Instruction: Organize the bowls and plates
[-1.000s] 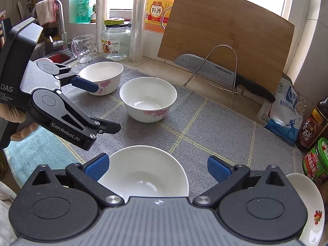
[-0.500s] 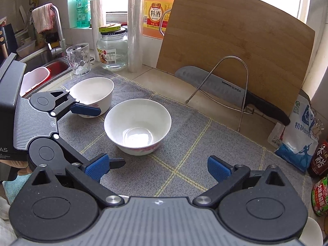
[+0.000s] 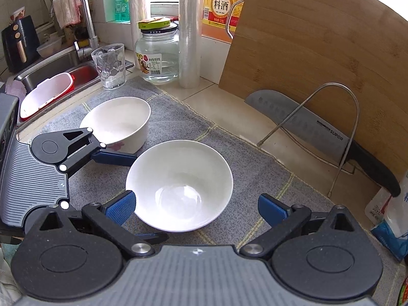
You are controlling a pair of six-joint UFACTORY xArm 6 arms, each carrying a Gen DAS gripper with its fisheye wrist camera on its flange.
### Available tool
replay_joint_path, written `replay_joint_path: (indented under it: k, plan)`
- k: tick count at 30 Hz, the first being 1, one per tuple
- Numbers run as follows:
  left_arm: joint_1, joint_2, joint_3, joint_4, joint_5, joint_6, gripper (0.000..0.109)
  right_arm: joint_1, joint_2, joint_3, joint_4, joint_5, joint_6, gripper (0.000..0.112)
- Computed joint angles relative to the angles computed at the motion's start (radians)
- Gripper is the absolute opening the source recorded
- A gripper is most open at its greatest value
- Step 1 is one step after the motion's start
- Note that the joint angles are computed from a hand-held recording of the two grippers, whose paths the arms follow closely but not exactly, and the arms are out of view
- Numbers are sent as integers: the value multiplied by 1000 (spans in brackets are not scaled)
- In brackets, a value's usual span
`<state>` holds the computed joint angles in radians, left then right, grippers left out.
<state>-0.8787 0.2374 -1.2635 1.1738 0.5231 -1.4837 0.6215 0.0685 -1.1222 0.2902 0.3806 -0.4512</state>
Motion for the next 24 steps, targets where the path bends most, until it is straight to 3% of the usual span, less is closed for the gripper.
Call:
replay_joint_path:
  k: [9, 14, 24]
  plan:
    - [9, 8, -5, 18, -32, -19, 84, -14, 108, -125, 59, 66, -63, 98]
    - [13, 7, -3, 21, -43, -22, 83, -23, 149, -171, 83, 105, -81, 84]
    - [18, 9, -4, 16, -51, -15, 83, -33, 174, -206, 148, 153, -123, 74]
